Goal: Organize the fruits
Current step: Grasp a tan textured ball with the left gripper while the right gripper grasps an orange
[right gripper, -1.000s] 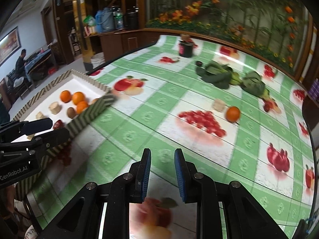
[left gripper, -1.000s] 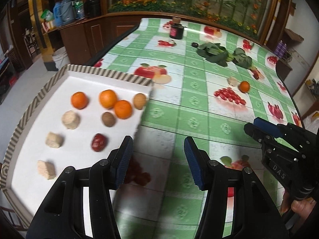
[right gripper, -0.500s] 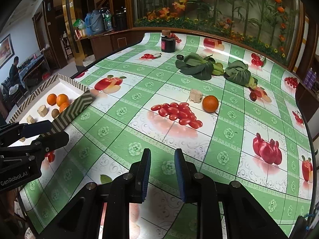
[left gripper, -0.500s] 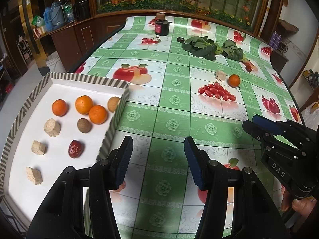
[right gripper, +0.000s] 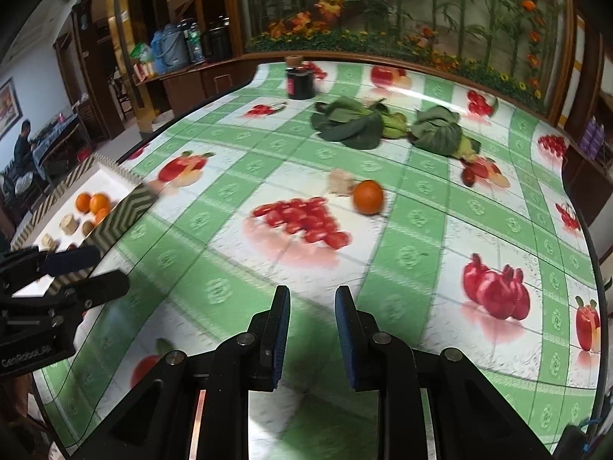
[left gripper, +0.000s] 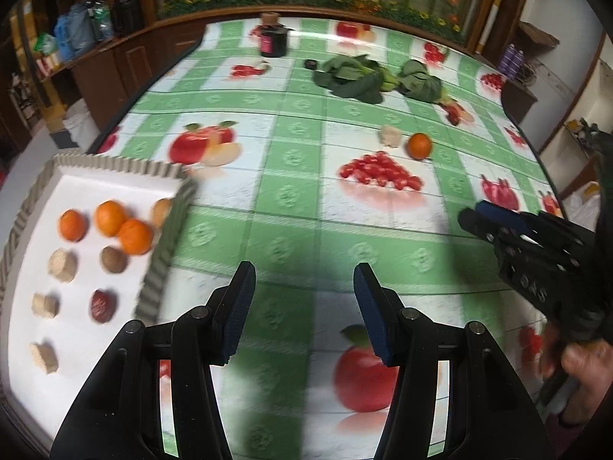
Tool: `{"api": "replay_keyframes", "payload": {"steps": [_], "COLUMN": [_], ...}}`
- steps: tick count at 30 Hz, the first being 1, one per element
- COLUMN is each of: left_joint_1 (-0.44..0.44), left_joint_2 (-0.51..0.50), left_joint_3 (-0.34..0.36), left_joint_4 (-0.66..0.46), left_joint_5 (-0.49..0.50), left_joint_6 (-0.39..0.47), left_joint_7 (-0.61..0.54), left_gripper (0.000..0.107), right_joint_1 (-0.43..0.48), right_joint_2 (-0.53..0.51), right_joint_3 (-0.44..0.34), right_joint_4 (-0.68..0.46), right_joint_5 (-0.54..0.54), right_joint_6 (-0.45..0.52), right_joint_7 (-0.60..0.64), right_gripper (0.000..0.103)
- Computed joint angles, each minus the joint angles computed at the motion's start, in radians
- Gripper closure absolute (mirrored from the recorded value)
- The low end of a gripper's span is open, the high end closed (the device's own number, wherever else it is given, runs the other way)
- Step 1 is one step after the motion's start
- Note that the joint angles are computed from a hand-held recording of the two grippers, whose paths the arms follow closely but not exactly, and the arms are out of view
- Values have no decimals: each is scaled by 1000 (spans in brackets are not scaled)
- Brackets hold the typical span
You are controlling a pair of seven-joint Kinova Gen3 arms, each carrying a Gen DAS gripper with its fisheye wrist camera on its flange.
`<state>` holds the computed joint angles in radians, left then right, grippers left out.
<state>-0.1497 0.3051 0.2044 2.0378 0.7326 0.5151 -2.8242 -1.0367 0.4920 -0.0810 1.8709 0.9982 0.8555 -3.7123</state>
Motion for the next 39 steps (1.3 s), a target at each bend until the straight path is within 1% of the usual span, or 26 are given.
{"api": "replay_keyframes", "payload": {"steps": [1,2,4,5,6,7,10,12,13,14,16,17,20,22,24,25,27,29,31,33,36,39], "left_joint_1": [14,25,46,54,72,85,140,152,164,181,191,197,213,213,221,226,228,226,218,232,261,294], "left_joint_2": [6,6,7,11,17,24,48,64,74,82,97,105,137,155,174,189,210,231,256,281,313,332], "left_joint_3": [-1,0,11,13,11,13,12,22,23,21,30,33,40,54,62,67,81,105,134,137,135,121], "left_joint_4": [-16,-22,-35,-44,-59,-71,-108,-131,-143,-154,-167,-176,-213,-229,-247,-263,-283,-298,-319,-345,-374,-386], "left_joint_5": [-13,-20,-26,-29,-43,-53,-107,-136,-157,-182,-216,-232,-279,-296,-315,-322,-330,-331,-327,-328,-335,-365], "left_joint_6": [17,18,15,16,20,22,-3,-6,-12,-21,-34,-37,-29,-34,-35,-31,-29,-40,-35,-32,-50,-75], "left_joint_7": [20,30,42,51,75,91,156,184,201,225,251,266,317,332,352,364,377,375,364,378,406,442], "left_gripper": [54,54,54,54,54,54,54,54,54,54,54,54,54,54,54,54,54,54,54,54,54,54], "right_joint_1": [5,26,88,100,104,92,94,138,180,203,258,274,340,364,398,396,401,397,388,373,387,409], "right_joint_2": [-11,-24,-44,-53,-68,-79,-100,-84,-75,-70,-56,-48,-6,5,0,-5,-19,-40,-67,-88,-103,-104], "right_joint_3": [7,-5,-58,-61,-46,-12,62,56,27,14,-2,3,-22,-26,-63,-64,-93,-122,-149,-163,-181,-192], "right_joint_4": [20,45,89,112,139,165,215,212,202,198,196,193,160,163,184,195,222,253,277,304,345,358], "right_joint_5": [8,28,77,100,124,156,278,343,367,384,457,488,510,555,633,660,690,693,652,633,669,691], "right_joint_6": [-18,-34,-45,-56,-83,-123,-244,-275,-276,-278,-311,-334,-357,-384,-379,-376,-330,-271,-210,-159,-148,-152], "right_joint_7": [-14,-40,-99,-137,-178,-218,-326,-340,-329,-332,-367,-381,-357,-396,-477,-508,-562,-605,-611,-642,-730,-761], "right_gripper": [80,80,80,80,80,80,78,77,77,77,75,75,74,74,74,74,74,74,74,74,74,74]}}
